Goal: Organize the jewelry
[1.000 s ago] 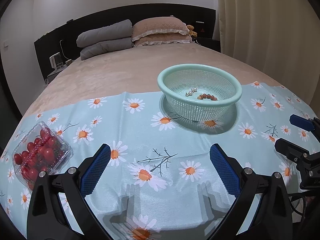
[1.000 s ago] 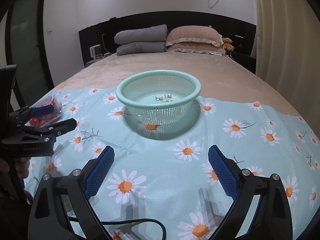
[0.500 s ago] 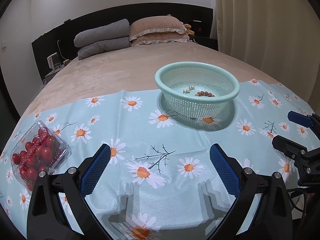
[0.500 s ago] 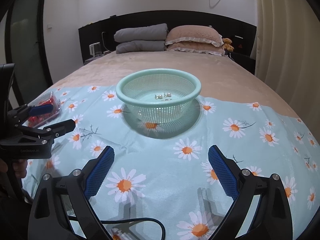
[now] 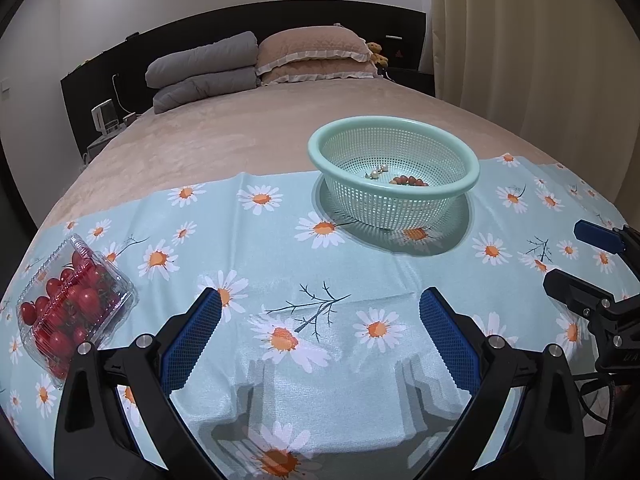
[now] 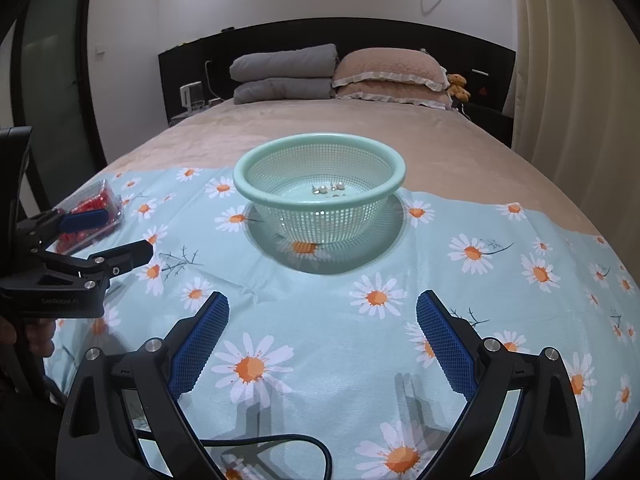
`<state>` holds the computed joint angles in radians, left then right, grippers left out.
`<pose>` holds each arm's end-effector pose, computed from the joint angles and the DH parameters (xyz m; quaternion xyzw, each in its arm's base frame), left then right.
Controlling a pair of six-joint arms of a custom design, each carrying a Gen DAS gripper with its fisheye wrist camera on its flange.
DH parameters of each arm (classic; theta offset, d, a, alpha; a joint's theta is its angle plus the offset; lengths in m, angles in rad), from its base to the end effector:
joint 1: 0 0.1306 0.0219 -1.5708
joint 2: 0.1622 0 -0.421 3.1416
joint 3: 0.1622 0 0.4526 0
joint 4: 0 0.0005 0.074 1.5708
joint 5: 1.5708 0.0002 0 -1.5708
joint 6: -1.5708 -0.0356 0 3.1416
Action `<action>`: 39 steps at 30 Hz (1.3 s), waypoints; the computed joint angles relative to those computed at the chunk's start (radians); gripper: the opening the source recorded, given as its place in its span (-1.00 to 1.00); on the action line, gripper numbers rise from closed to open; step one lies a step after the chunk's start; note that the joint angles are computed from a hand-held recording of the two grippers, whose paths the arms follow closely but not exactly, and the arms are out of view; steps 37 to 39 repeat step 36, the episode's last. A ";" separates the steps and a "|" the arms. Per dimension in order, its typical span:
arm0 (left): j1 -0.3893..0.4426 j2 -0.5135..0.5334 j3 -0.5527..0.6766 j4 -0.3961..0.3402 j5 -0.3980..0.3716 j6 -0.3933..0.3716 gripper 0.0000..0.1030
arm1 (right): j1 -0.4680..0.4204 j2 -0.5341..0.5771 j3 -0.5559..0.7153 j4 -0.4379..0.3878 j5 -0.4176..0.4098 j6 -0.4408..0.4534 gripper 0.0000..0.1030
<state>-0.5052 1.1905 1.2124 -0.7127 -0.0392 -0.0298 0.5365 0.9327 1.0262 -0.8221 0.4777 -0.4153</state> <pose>0.4096 -0.2255 0.4816 0.2311 0.8746 -0.0830 0.4181 0.3166 0.1686 0.4766 0.0428 0.8910 -0.0100 0.4519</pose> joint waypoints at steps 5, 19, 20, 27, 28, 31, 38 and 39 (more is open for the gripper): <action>0.000 -0.002 -0.002 0.002 -0.001 0.000 0.89 | -0.001 0.004 0.002 -0.004 -0.004 0.004 0.76; -0.006 0.006 0.003 -0.013 -0.032 -0.013 0.89 | -0.008 0.005 0.000 -0.009 -0.012 0.006 0.76; -0.007 0.005 0.002 -0.012 -0.030 -0.015 0.89 | -0.009 0.006 0.000 -0.009 -0.014 0.008 0.76; -0.003 0.005 0.003 -0.012 -0.016 -0.011 0.89 | -0.011 0.006 -0.001 -0.010 -0.017 0.011 0.76; -0.003 0.004 0.003 -0.013 -0.017 -0.010 0.89 | -0.010 0.007 -0.001 -0.011 -0.015 0.011 0.76; 0.000 0.010 0.008 -0.020 -0.022 -0.004 0.89 | -0.008 0.007 -0.001 -0.011 -0.014 0.013 0.76; -0.001 0.009 0.007 -0.017 -0.010 -0.011 0.89 | -0.008 0.009 -0.001 -0.014 -0.017 0.018 0.76; -0.001 0.009 0.007 -0.017 -0.010 -0.011 0.89 | -0.008 0.009 -0.001 -0.014 -0.017 0.018 0.76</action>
